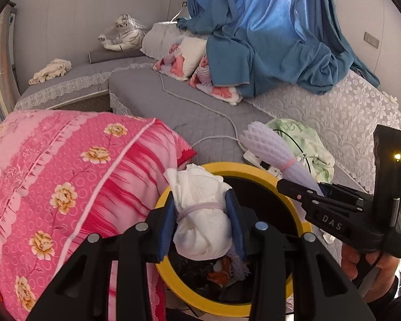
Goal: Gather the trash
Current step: 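Open both tools to drop the tissue bundle and foam net into the bin, then move both tools back over the bed toward the blue cloth and oranges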
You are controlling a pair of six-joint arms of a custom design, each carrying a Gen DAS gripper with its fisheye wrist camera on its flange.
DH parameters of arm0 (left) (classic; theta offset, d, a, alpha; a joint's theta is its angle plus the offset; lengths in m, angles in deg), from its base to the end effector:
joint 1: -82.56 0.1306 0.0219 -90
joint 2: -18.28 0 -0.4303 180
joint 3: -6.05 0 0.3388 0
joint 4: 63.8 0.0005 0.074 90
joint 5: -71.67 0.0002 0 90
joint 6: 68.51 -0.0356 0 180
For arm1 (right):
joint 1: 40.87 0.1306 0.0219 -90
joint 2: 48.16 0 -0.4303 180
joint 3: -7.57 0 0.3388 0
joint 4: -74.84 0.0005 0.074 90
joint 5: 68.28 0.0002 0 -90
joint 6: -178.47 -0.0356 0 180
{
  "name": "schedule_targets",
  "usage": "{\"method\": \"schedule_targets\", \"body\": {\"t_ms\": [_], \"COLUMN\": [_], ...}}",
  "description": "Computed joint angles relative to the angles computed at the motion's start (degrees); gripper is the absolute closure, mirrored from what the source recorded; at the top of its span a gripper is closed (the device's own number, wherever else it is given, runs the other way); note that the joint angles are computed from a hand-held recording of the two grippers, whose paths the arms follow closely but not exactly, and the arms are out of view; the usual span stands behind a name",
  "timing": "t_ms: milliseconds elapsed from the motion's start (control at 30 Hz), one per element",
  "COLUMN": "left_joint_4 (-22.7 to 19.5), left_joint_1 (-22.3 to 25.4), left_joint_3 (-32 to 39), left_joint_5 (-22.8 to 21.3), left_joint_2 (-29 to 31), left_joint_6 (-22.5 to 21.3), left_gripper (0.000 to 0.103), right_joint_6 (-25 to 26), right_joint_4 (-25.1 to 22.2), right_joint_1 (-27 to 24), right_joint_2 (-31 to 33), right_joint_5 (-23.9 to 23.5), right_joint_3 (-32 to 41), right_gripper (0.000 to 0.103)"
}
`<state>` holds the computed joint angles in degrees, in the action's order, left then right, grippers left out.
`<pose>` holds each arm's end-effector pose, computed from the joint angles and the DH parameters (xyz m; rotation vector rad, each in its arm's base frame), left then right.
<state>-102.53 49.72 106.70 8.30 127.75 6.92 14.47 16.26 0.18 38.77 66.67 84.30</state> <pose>0.4712 -0.3237 0.4061 1.1627 2.1014 -0.7063 0.2944 0.2223 0.4077 0.8192 2.1445 -0.1467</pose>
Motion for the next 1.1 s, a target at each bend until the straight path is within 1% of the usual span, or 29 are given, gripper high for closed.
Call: {"method": "schedule_targets", "body": {"t_ms": [233,267,300,333,367,400,433,467,500,533,600,667,733,833,867,967,1033,1067,1100], "left_joint_4": [-0.66,-0.77,-0.84,-0.64,-0.32,0.21,0.65,0.74,0.74,0.89,1.32,2.2,2.47,2.81,3.11,3.71,4.29,4.28,4.33], "left_joint_1": [-0.25,-0.22,-0.11,0.04,0.1,0.21,0.43,0.71,0.98,1.31,1.88,2.67,3.73,5.76,6.62,9.37,11.89,12.73,14.12], "left_joint_3": [0.53,0.66,0.81,0.85,0.83,0.64,0.56,0.71,0.97,1.15,1.18,0.94,1.05,1.33,1.28,1.33,1.33,1.53,1.79], "left_joint_5": [-0.3,-0.37,-0.33,-0.54,-0.94,-1.26,-1.13,-0.92,-0.88,-0.8,-0.66,-1.24,-1.46,-2.0,-2.13,-2.87,-3.66,-4.14,-4.29], "left_joint_2": [0.91,1.02,1.21,1.34,1.37,1.23,1.2,1.29,1.41,1.49,1.41,1.18,1.18,1.25,1.19,1.04,1.02,1.09,1.29], "left_joint_6": [0.05,0.24,0.58,1.13,1.65,2.46,3.05,3.56,4.09,4.65,5.03,5.18,5.5,6.02,6.08,6.29,6.54,6.68,6.81], "left_gripper": [0.067,0.064,0.056,0.051,0.038,0.03,0.028,0.025,0.02,0.018,0.018,0.017,0.017,0.017,0.017,0.017,0.017,0.017,0.017], "right_joint_6": [-1.6,-2.09,-2.59,-3.14,-3.55,-3.8,-4.62,-5.08,-5.23,-5.37,-5.07,-3.52,-0.44,7.55,10.59,19.01,23.71,26.69,28.47], "right_joint_4": [-1.27,-1.7,-2.16,-2.61,-3.17,-3.44,-4.08,-4.45,-4.68,-4.83,-4.32,-3.0,-0.19,6.97,9.49,15.05,17.57,19.14,20.04], "right_joint_1": [-0.37,-0.44,-0.48,-0.52,-0.65,-0.79,-0.75,-0.7,-0.78,-0.8,-0.63,-0.42,-0.1,0.22,0.26,0.29,0.29,0.25,0.25], "right_joint_2": [-0.05,-0.05,-0.04,-0.1,-0.11,-0.22,-0.28,-0.31,-0.39,-0.48,-0.65,-0.6,-0.31,1.24,2.02,5.21,7.84,9.74,11.07], "right_joint_5": [-0.1,-0.12,-0.09,-0.09,-0.11,-0.09,0.17,0.33,0.39,0.53,0.93,1.29,1.38,0.32,-0.54,-3.4,-5.71,-7.77,-9.21], "right_joint_3": [-0.4,-0.42,-0.42,-0.51,-0.47,-0.59,-0.6,-0.56,-0.58,-0.59,-0.46,-0.14,0.44,2.17,2.95,6.06,8.74,10.7,12.15], "right_gripper": [0.072,0.071,0.068,0.064,0.057,0.054,0.05,0.049,0.049,0.048,0.047,0.045,0.045,0.042,0.041,0.04,0.04,0.04,0.04]}}
